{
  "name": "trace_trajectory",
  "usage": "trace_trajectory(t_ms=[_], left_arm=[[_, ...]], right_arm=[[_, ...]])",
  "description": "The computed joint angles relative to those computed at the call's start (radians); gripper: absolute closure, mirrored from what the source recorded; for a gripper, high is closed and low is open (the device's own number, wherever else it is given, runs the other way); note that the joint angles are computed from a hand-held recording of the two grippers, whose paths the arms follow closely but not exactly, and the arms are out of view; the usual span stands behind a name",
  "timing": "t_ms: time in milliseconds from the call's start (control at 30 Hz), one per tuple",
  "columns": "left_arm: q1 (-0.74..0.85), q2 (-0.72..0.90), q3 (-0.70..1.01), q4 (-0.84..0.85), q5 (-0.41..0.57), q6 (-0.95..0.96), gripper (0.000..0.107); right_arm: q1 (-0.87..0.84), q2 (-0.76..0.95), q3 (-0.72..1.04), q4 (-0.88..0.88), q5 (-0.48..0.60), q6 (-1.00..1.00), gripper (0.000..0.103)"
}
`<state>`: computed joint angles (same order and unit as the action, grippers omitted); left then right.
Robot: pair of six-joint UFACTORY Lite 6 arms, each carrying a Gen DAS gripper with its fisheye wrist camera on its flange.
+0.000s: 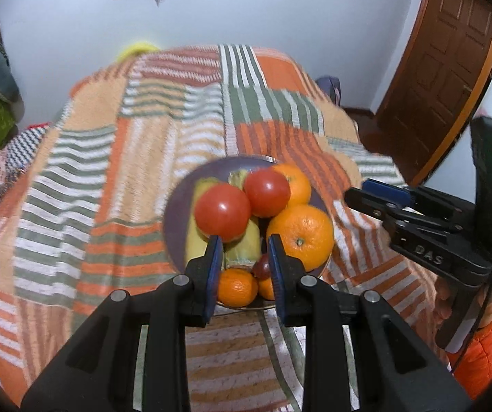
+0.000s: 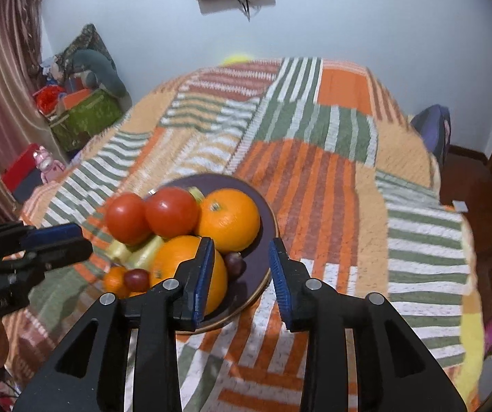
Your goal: Organize fruits
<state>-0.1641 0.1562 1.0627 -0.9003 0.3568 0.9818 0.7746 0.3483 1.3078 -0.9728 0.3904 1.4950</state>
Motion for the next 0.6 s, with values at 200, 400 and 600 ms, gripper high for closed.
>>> trace_trajectory(t_ms=[200,400,600], left_arm=[[0.033,-0.287,-0.114,0.028,0.032,-0.050,0.080],[0.063,-0.586,-0.186,0.106,0.094,-0.163,0.080],[0.126,-0.862,-0.210,0.143,0.192,-0.240,0.068]], right_arm=[[0.124,-0.198,-0.051,-0.097,0.197,0.094,0.073],[0.326,-0.316,-0.009,-0.164,0.452,0.144,0.073],[0.544,-0.319,0.088,-0.256,0.692,0.202,0.073]])
